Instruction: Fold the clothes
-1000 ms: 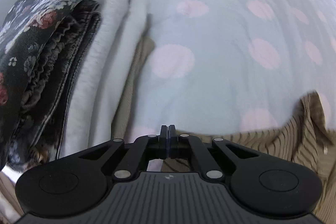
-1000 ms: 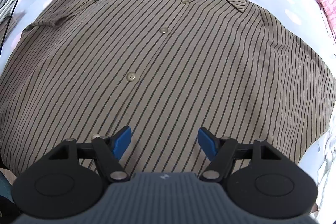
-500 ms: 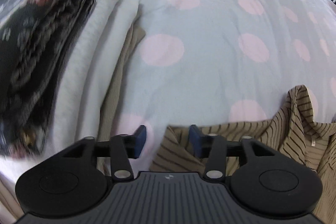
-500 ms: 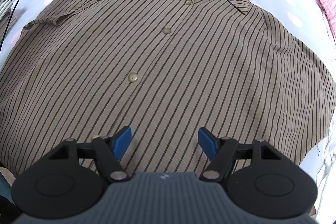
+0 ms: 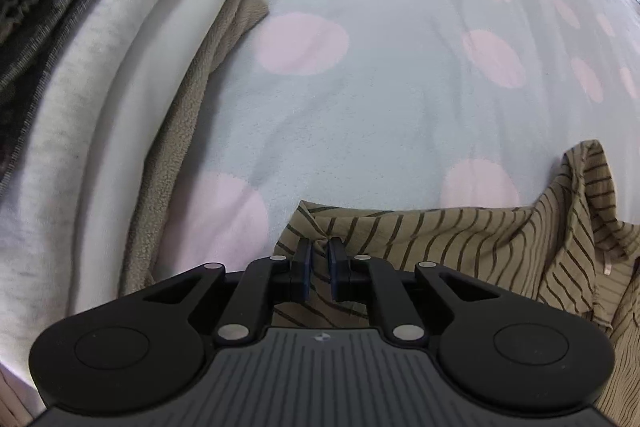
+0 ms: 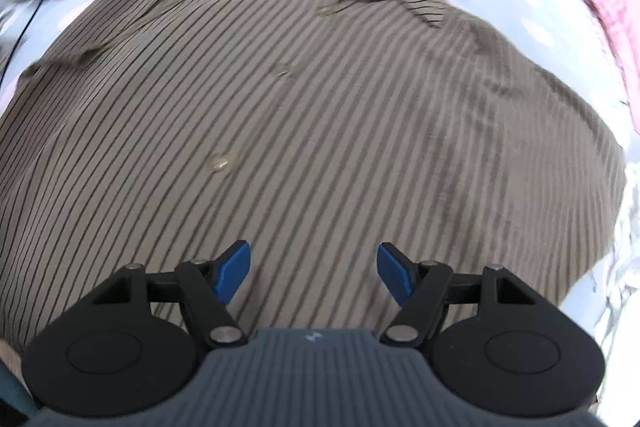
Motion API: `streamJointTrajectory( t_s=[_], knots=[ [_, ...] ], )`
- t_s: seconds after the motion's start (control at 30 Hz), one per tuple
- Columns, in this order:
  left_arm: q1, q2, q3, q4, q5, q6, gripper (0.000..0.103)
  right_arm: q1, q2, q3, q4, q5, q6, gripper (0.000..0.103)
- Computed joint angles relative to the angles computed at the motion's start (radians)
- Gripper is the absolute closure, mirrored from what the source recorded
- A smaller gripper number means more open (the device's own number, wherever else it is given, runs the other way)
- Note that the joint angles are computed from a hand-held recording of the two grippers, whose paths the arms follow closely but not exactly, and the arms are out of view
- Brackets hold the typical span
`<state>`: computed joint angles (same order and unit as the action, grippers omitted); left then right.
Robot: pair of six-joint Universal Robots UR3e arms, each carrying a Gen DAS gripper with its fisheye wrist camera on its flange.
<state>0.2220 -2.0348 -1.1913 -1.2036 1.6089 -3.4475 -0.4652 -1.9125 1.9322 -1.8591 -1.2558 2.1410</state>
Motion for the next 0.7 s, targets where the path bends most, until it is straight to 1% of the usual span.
streamJointTrajectory(
  t_s=[0.03, 0.1, 0.17, 0.27, 0.47, 0.57, 0.6, 0.67, 0.7],
  knots=[
    [-0.008, 0.016, -0.003, 0.0, 0.008, 0.014, 0.086, -0.013, 0.016, -0.017, -0.004, 0.007, 0.011, 0.03],
    [-0.023, 0.046, -0.008, 0.0, 0.024, 0.041, 0.069, -0.036, 0.051, -0.054, -0.011, 0.022, 0.036, 0.03],
    [-0.028, 0.087, -0.028, -0.003, -0.002, 0.078, 0.06, -0.072, 0.113, -0.121, -0.003, 0.036, 0.071, 0.03],
    [-0.039, 0.143, -0.055, -0.026, -0.036, 0.121, 0.06, -0.118, 0.225, -0.243, 0.008, 0.048, 0.128, 0.03],
    [-0.067, 0.254, -0.133, -0.083, -0.068, 0.182, 0.059, -0.202, 0.439, -0.532, 0.004, 0.09, 0.118, 0.031],
    [-0.089, 0.301, -0.188, -0.102, -0.062, 0.218, 0.059, -0.246, 0.564, -0.721, 0.034, 0.111, 0.146, 0.032],
    [-0.099, 0.305, -0.2, -0.104, -0.053, 0.226, 0.059, -0.254, 0.613, -0.788, 0.043, 0.109, 0.165, 0.033],
    [-0.113, 0.318, -0.223, -0.118, -0.034, 0.244, 0.059, -0.265, 0.706, -0.907, 0.043, 0.098, 0.205, 0.041],
    [-0.12, 0.321, -0.235, -0.117, -0.023, 0.25, 0.059, -0.269, 0.751, -0.96, 0.035, 0.09, 0.225, 0.046]
  ],
)
